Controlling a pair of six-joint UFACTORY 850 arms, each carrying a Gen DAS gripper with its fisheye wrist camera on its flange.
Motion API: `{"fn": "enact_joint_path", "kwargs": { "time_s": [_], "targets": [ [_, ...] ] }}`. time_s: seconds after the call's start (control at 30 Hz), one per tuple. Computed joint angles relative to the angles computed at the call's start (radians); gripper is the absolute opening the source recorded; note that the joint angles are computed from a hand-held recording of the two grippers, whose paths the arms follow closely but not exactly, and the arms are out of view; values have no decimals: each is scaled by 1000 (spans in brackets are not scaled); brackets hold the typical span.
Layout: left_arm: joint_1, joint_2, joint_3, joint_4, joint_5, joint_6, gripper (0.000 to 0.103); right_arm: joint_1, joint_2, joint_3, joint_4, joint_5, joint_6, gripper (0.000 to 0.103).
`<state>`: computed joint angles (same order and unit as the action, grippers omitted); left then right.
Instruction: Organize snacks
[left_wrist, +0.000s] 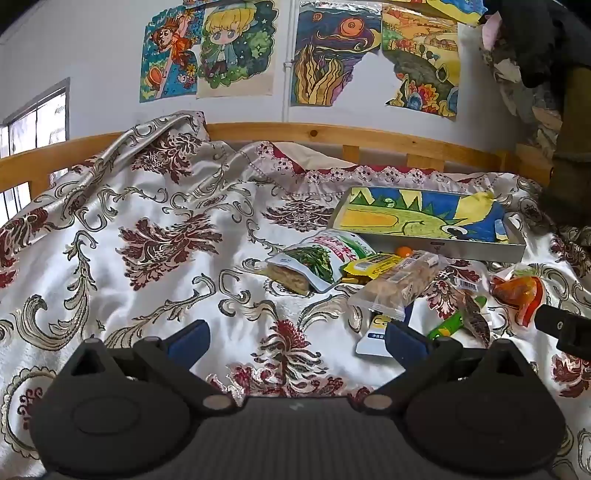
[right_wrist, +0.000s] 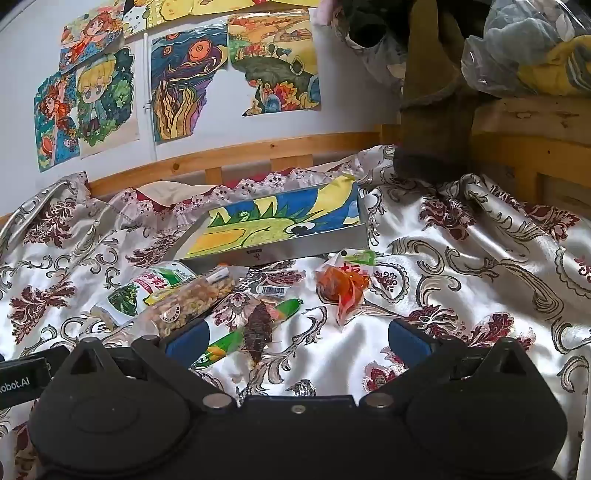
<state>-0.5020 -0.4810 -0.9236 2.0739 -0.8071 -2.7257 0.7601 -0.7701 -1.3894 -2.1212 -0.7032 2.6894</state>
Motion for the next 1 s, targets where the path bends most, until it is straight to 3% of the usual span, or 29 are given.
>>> {"fn": "enact_joint_path", "kwargs": {
  "time_s": [1.0],
  "targets": [
    [3, 3, 2, 13, 10, -19, 103, -4, -2, -7, 46, 22, -11, 102]
  ]
}}
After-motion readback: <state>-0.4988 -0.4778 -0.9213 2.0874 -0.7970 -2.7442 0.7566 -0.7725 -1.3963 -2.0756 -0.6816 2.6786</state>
